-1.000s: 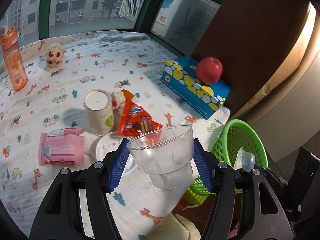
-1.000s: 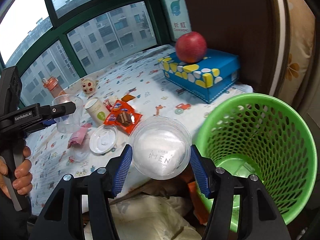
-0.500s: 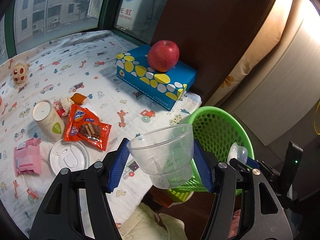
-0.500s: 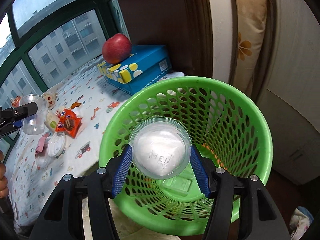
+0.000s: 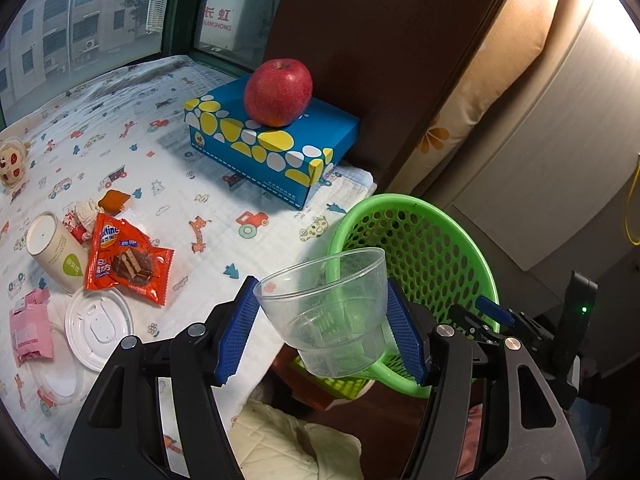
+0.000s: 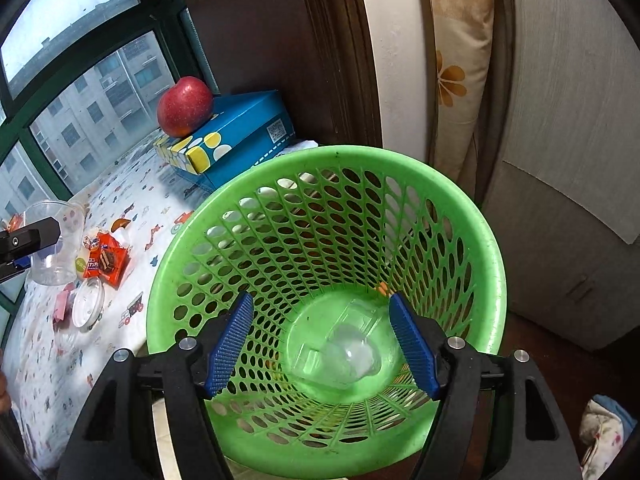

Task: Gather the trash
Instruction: 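Release the dome lid and the cup into the wastebasket with both tools, then move both open tools back from the wastebasket toward the table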

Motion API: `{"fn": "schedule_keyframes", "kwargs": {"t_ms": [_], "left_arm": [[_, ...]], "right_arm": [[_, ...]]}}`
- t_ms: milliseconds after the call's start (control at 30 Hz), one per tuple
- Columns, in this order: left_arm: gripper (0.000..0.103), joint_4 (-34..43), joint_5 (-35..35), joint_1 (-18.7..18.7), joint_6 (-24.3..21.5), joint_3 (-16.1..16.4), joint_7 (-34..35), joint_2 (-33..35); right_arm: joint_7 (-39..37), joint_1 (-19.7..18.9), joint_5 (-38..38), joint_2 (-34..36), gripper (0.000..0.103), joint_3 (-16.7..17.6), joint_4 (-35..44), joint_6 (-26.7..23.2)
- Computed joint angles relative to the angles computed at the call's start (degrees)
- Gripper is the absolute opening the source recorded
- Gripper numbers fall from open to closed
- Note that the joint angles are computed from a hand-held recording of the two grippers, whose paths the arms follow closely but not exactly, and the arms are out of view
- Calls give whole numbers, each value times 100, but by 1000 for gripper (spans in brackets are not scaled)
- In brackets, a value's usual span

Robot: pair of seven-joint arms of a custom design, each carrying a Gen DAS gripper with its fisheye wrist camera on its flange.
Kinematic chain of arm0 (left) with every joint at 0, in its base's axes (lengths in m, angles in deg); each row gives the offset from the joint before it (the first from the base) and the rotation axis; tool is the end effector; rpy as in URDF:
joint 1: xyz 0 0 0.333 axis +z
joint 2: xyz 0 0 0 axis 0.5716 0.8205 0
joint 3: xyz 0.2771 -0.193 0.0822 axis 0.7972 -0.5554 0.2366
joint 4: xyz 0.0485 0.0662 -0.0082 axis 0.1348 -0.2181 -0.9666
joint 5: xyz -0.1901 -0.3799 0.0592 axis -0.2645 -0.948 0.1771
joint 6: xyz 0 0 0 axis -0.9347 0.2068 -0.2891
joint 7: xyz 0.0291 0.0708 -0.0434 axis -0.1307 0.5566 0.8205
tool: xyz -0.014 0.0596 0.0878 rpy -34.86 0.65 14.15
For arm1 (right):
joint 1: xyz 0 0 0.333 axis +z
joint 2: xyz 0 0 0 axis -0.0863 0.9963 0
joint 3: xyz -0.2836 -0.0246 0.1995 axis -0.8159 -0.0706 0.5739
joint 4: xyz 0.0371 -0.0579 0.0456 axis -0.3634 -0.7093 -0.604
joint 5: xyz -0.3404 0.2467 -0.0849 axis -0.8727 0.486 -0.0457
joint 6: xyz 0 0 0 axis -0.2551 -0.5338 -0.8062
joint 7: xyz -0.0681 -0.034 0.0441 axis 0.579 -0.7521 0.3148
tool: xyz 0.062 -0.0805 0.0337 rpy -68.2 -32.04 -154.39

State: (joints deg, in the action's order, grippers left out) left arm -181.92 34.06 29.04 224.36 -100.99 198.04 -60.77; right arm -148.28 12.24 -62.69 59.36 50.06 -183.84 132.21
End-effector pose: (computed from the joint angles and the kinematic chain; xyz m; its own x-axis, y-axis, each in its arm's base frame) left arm 0.6340 -0.2246 0.3877 -0.5567 -0.7702 0.3111 -0.7482 0.3022 -0.5906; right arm 0.4933 0.2247 0.3178 -0.3968 -0.8966 -0.1965 -0.6489 0.4254 -0.6309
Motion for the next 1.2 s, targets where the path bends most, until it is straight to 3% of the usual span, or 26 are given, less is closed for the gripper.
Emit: {"fn": "schedule_keyframes", "kwargs": {"t_ms": [433,1033,1200], "left_arm": [[62,129,282,-245,-35,-114,-106,204],[64,338,1084,-428,-191,-223,-643,599],[74,349,862,-324,-337,-329,-486,614]], "right_arm": [[419,-57,-298,-589,70,172,-451,-289],[1019,-180,-632,-941,73,276,-832,-289],[1050,-188,-636,-964,73,296,-862,-282]]}}
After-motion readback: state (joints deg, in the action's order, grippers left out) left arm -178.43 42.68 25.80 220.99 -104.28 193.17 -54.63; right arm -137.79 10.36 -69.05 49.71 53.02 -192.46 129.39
